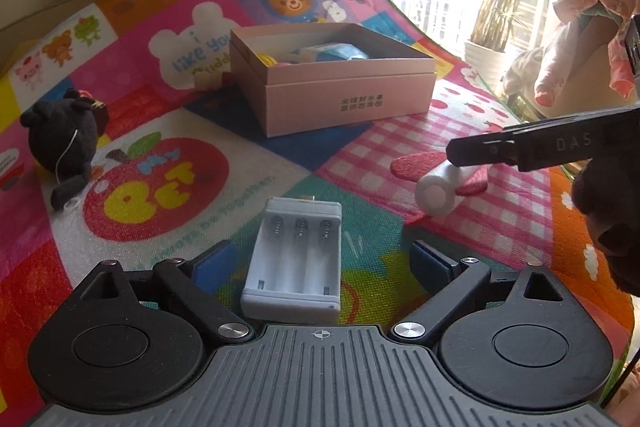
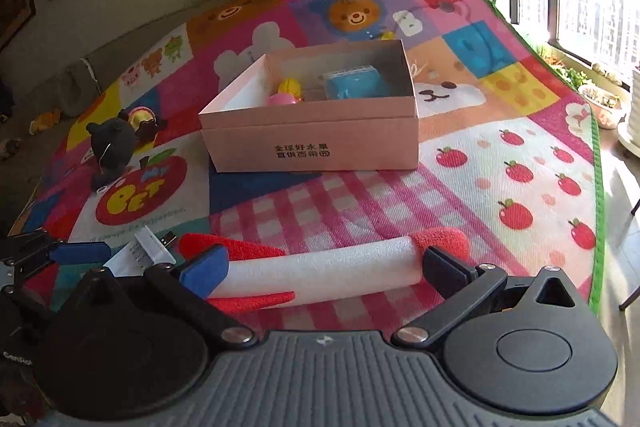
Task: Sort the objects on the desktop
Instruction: 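Regrasp the rocket near its red tip with the right gripper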
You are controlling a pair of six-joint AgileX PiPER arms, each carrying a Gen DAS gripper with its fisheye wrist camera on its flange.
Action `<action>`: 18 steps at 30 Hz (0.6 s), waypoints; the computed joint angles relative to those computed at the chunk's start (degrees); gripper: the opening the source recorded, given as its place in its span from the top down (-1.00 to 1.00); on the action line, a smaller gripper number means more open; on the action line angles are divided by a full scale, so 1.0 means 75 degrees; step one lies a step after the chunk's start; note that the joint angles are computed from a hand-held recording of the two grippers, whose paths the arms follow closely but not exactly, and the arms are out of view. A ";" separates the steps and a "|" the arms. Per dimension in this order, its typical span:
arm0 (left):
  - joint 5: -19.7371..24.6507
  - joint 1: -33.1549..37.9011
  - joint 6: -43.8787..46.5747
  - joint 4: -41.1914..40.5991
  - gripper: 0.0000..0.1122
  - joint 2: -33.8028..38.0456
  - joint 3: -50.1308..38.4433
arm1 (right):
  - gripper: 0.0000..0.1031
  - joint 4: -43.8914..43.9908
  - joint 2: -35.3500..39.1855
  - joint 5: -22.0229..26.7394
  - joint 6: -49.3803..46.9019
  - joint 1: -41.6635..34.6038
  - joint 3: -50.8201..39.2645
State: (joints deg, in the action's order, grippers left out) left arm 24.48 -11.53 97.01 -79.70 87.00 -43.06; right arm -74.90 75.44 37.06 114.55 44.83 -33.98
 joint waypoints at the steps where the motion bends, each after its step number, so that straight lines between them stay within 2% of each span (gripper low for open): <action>1: -0.0097 -0.0010 -0.0052 0.0013 -0.74 -0.0011 0.0008 | -0.99 -0.0071 0.0194 -0.0277 -0.0299 -0.0328 -0.0240; 3: -0.0252 -0.0038 -0.0093 0.0048 -0.78 -0.0056 0.0044 | -0.95 0.0400 0.0513 -0.0706 -0.1072 -0.0874 -0.0799; 6: -0.0226 0.0004 -0.0148 0.0127 -0.78 -0.0079 0.0084 | -0.89 0.1161 0.0752 -0.0628 -0.1747 -0.1011 -0.1369; 8: -0.0154 0.0045 -0.0221 0.0180 -0.78 -0.0041 0.0064 | -0.89 0.1042 0.0593 -0.0143 -0.1259 -0.0648 -0.1289; 11: -0.0258 -0.0007 -0.0373 0.0205 -0.78 0.0089 -0.0032 | -0.89 0.0758 0.0119 0.0921 -0.0259 0.0168 -0.0817; 12: -0.0280 -0.0022 -0.0390 0.0176 -0.78 0.0118 -0.0052 | -0.80 0.0881 -0.0039 0.1237 -0.0027 0.0364 -0.0668; 13: -0.0287 -0.0036 -0.0354 0.0092 -0.78 0.0150 -0.0068 | -0.60 0.1180 -0.0214 0.1358 0.0078 0.0410 -0.0549; 14: -0.0272 -0.0042 -0.0288 -0.0003 -0.78 0.0170 -0.0073 | -0.50 0.1611 -0.0404 0.1247 0.0043 0.0293 -0.0445; 16: -0.0259 -0.0068 -0.0178 -0.0132 -0.78 0.0182 -0.0068 | -0.25 0.2365 -0.0802 0.0445 0.0024 -0.0335 -0.0138; 18: -0.0278 -0.0101 -0.0165 -0.0112 -0.78 0.0181 -0.0065 | -0.25 0.2703 -0.0994 -0.0827 0.0081 -0.1288 0.0163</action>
State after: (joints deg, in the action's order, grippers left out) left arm 22.40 -12.28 95.78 -80.54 88.36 -43.55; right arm -54.63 67.99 30.86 115.16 35.17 -32.75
